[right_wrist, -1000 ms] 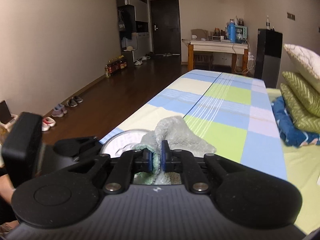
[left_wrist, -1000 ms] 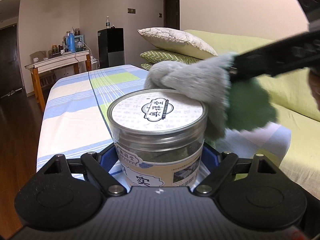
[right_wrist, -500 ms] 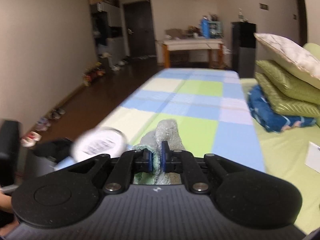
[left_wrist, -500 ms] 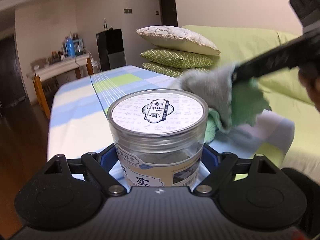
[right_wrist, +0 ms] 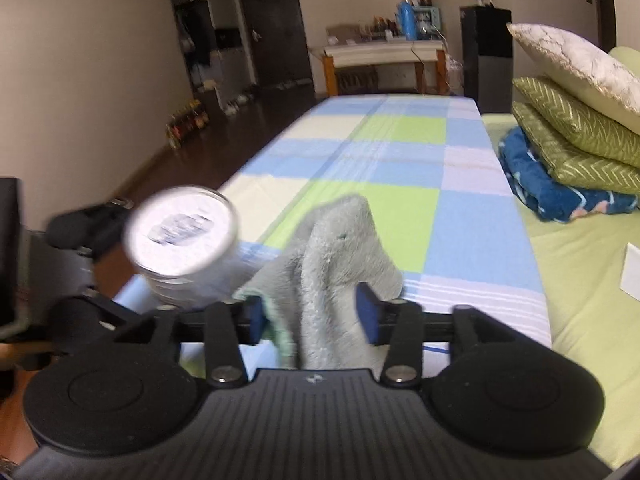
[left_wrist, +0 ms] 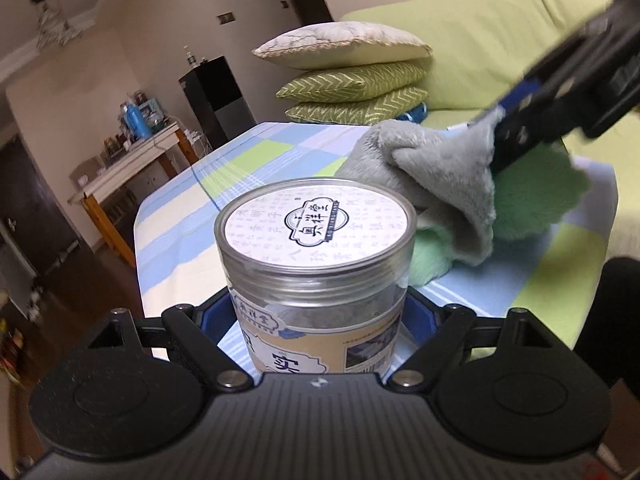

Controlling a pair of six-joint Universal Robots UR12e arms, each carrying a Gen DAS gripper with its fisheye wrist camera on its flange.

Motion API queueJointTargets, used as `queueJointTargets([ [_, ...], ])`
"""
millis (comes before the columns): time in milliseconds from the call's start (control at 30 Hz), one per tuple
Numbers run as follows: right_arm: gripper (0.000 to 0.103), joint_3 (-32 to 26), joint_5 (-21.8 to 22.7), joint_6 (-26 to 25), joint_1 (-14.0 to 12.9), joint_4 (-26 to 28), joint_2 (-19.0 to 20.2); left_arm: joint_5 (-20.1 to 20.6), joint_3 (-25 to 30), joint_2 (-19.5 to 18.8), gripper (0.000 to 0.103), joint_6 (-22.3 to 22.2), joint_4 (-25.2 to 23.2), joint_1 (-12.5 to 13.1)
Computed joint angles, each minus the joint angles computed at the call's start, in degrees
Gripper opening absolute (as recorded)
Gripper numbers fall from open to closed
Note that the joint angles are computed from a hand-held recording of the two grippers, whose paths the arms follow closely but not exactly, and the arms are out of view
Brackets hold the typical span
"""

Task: Clean container
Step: 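Tilt the held jar with the left tool while the right tool wipes its side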

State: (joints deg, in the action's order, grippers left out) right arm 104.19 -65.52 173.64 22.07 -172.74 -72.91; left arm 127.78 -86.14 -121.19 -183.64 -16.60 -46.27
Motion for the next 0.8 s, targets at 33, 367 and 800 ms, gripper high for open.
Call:
queueJointTargets([
  [33, 0.051, 0.3, 0.5, -0.1, 0.0, -0.8, -0.4, 0.3, 0.6, -0.3, 0.085, 1.2, -0.5, -0.1],
  [367, 0.051, 0.0, -0.9, 2.7, 1.0, -7.6, 0.5, 3.6, 5.7, -3.4, 0.085, 12.0, -4.4, -0.7],
  [800, 0.066, -1.3, -10.5, 0.8, 1.3, 2.4, 0.6, 9.3, 9.3, -6.2, 0.086, 19.7, -8.2, -0.9],
])
